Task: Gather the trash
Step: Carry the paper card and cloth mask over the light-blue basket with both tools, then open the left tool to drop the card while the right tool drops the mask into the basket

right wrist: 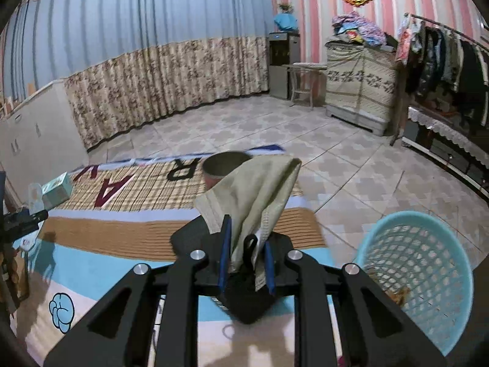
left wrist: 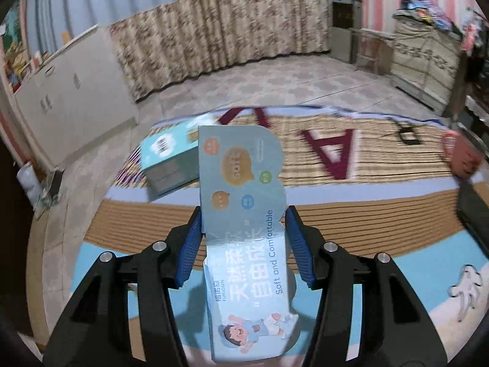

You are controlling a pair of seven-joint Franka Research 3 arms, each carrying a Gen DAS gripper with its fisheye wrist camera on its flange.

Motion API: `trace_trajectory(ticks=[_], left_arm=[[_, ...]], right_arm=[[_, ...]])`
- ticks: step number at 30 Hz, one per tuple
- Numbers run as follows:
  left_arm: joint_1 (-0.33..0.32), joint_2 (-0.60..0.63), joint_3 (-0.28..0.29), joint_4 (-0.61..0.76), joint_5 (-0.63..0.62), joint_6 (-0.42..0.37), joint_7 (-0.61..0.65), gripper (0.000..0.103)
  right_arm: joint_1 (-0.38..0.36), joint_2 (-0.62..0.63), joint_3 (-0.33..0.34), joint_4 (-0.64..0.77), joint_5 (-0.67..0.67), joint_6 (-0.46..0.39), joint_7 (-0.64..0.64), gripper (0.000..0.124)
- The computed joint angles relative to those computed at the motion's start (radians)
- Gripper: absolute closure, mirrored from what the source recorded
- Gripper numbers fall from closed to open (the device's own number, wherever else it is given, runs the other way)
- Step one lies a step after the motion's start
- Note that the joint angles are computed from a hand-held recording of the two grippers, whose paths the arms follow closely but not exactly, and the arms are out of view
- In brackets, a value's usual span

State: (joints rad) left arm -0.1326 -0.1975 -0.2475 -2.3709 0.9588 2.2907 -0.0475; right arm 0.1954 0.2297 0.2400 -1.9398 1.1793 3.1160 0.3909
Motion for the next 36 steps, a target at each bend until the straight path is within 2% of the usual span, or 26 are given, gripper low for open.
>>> trace_trajectory(ticks=[7, 13, 15, 18, 20, 24, 27, 32, 36], left_arm=[[-0.051, 0.056, -0.041, 0.115, 0.073, -0.014, 0.002, 0.050], [-0.129, 0.160, -0.062, 0.259, 0.136, -0.046, 0.015, 0.050], [-0.155, 0.193, -0.058, 0.301, 0.156, -0.044, 0.016, 0.050], [-0.197, 0.265, -0.050, 0.389, 0.199, -0.010, 0.001, 0.050], [-0.231, 0.317, -0.042, 0.450, 0.221, -0.015, 0.008, 0.050], [-0.310, 0.445, -0.015, 0.605, 0.250, -0.015, 0.033, 0.050], [-0.371, 0.545, 0.011, 0.729, 0.274, -0.009, 0.060, 0.050], [-0.446, 0.698, 0.057, 0.921, 0.276, 0.057, 0.115, 0.050], [-0.496, 0.816, 0.092, 1.076, 0.247, 0.087, 0.190, 0.050]], right_arm=[[-0.040, -0.034, -0.022, -0.013, 0.082, 0.044, -0.047, 0.104], [-0.073, -0.056, -0.038, -0.029, 0.135, 0.117, -0.087, 0.104], [-0.097, -0.071, -0.033, -0.040, 0.193, 0.129, -0.137, 0.104], [-0.099, -0.087, -0.071, -0.066, 0.221, 0.117, -0.142, 0.104], [-0.095, -0.084, -0.094, -0.069, 0.217, 0.121, -0.127, 0.104], [-0.112, -0.070, -0.121, -0.035, 0.310, 0.089, -0.164, 0.104], [-0.102, -0.050, -0.145, -0.029, 0.260, 0.075, -0.123, 0.104], [-0.128, -0.026, -0.153, -0.025, 0.217, 0.085, -0.077, 0.104], [-0.145, 0.005, -0.180, -0.025, 0.074, 0.083, 0.082, 0.104]])
